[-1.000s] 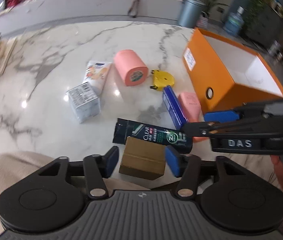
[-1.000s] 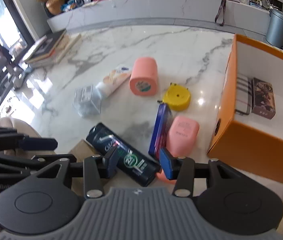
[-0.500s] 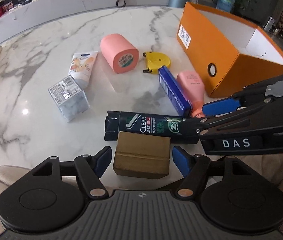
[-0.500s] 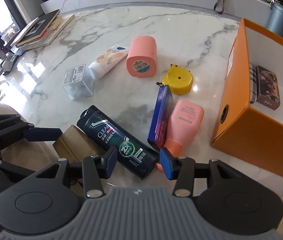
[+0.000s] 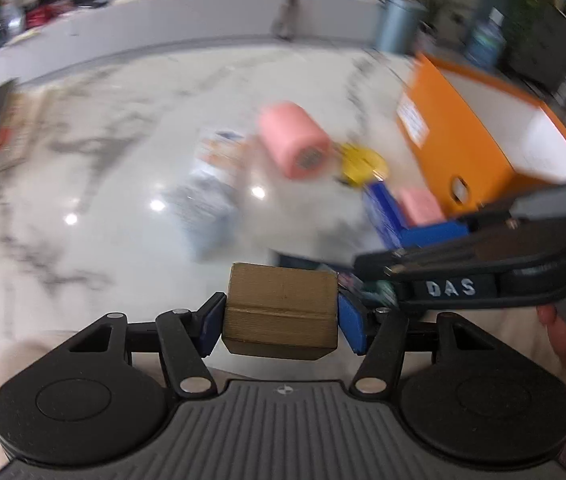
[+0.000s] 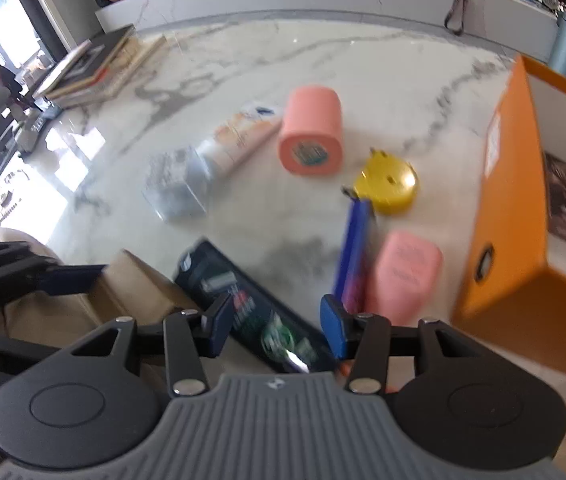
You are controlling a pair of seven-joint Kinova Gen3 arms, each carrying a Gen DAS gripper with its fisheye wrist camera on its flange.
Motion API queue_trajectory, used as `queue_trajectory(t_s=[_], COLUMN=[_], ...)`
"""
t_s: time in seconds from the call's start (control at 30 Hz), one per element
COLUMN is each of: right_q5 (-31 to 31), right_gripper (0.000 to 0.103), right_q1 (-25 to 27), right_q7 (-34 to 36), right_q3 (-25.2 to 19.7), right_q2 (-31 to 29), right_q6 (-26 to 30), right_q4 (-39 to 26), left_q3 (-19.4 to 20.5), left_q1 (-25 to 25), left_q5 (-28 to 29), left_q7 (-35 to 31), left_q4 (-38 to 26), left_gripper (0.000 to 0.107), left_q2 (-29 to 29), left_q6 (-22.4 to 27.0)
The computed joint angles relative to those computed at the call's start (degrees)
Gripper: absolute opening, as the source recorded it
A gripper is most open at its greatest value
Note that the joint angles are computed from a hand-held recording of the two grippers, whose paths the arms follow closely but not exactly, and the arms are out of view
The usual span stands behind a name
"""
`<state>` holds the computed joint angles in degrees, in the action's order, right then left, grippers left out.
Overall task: Organize rigid objects
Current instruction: 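Grasp the cardboard box with the left tool while the right tool grasps the clear packaged box, then carry both boxes into the orange box with both tools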
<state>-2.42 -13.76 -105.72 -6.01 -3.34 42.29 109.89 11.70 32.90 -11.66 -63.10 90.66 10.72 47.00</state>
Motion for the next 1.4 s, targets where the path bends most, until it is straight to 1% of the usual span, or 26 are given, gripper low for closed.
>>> queue_trajectory(t_s=[0.07, 0.1, 0.2, 0.27, 0.3, 0.33, 0.37, 0.43, 0.6, 0.67, 0.7, 0.73, 0.8, 0.97, 1.07, 1.17, 1.27, 1.4], right_q5=[-1.10, -1.65, -1.54, -0.70, 0.37, 1.34, 1.96, 3.27, 6.14, 7.72, 7.47, 6.81, 5.48, 3.79, 3.90, 4.28, 4.71, 5.06], right_gripper=[0.053, 0.058, 0.059, 0.062, 0.066, 0.070, 0.071, 0.072, 0.072, 0.069, 0.064, 0.055, 0.049, 0.048, 0.048, 0.048, 0.048, 0.048], right_q1=[-0.11, -0.18, -0.99, -1.99, -2.73, -3.49, -4.11, -5.42, -8.54, -9.86, -9.81, -9.46, -8.82, -7.95, -7.52, -6.37, -4.31, -0.59], right_q7=[0.51, 0.72, 0.30, -0.13, -1.00, -1.67, -1.98, -2.37, -3.56, -4.94, -4.84, -4.44, -3.40, -2.40, -2.50, -2.97, -4.69, -6.47], right_q3=[0.15, 0.20, -0.31, -0.76, -0.94, -1.07, -1.12, -1.09, -0.27, 0.37, 0.34, 0.19, -0.14, -0.25, -0.13, 0.18, 0.82, 1.54], right_q2=[1.29, 2.08, 4.68, 6.76, 7.91, 9.24, 10.40, 13.06, 18.58, 20.15, 20.76, 21.09, 21.17, 18.53, 14.79, 9.98, 4.95, -1.88], right_q6=[-0.71, -0.90, -1.92, -2.45, -2.50, -2.29, -2.09, -0.77, 2.32, 3.34, 3.63, 3.69, 3.84, 2.17, 1.14, 0.02, -1.00, -3.04], right_q4=[-1.65, -2.67, -5.74, -7.92, -9.09, -10.44, -11.59, -14.34, -19.46, -20.78, -21.30, -21.54, -21.65, -19.15, -16.47, -13.05, -9.99, -6.39], left_q3=[-1.61, -2.04, -3.69, -4.34, -4.53, -4.46, -4.27, -3.92, -3.58, -3.48, -3.52, -3.55, -3.53, -3.90, -3.81, -3.10, -1.73, 0.58], left_q1=[-0.61, -1.17, -2.30, -2.68, -3.22, -3.94, -4.89, -6.44, -8.74, -9.19, -9.19, -9.32, -9.55, -8.56, -8.06, -6.75, -5.95, -3.61], left_q5=[-1.49, -2.05, -5.57, -7.66, -7.56, -6.65, -5.29, -3.04, 0.06, 0.99, 1.10, 1.30, 1.78, 0.03, -1.30, -3.27, -2.12, -0.71], left_q7=[3.41, 4.63, 10.90, 14.65, 15.80, 16.37, 16.14, 15.08, 12.53, 11.55, 11.53, 11.29, 10.73, 12.56, 13.37, 14.17, 13.10, 8.30], left_q4=[0.94, 1.05, 0.30, -0.23, -0.25, 0.12, 0.76, 1.57, 3.01, 3.18, 3.27, 3.36, 3.37, 3.48, 3.75, 2.37, 0.92, -3.98], left_gripper=[0.068, 0.068, 0.068, 0.068, 0.068, 0.068, 0.068, 0.068, 0.068, 0.068, 0.068, 0.068, 0.068, 0.068, 0.068, 0.068, 0.068, 0.068], left_q2=[-1.40, -1.75, -1.25, -0.21, -0.02, -0.09, -0.37, -0.56, -0.85, -0.82, -0.89, -0.90, -0.84, -0.93, -1.62, -1.96, -2.30, -0.99], left_q6=[-1.15, -1.35, -0.09, 0.80, 0.91, 0.38, -0.52, -1.58, -3.75, -4.03, -4.02, -4.13, -4.22, -4.09, -4.41, -2.81, -3.38, -3.99])
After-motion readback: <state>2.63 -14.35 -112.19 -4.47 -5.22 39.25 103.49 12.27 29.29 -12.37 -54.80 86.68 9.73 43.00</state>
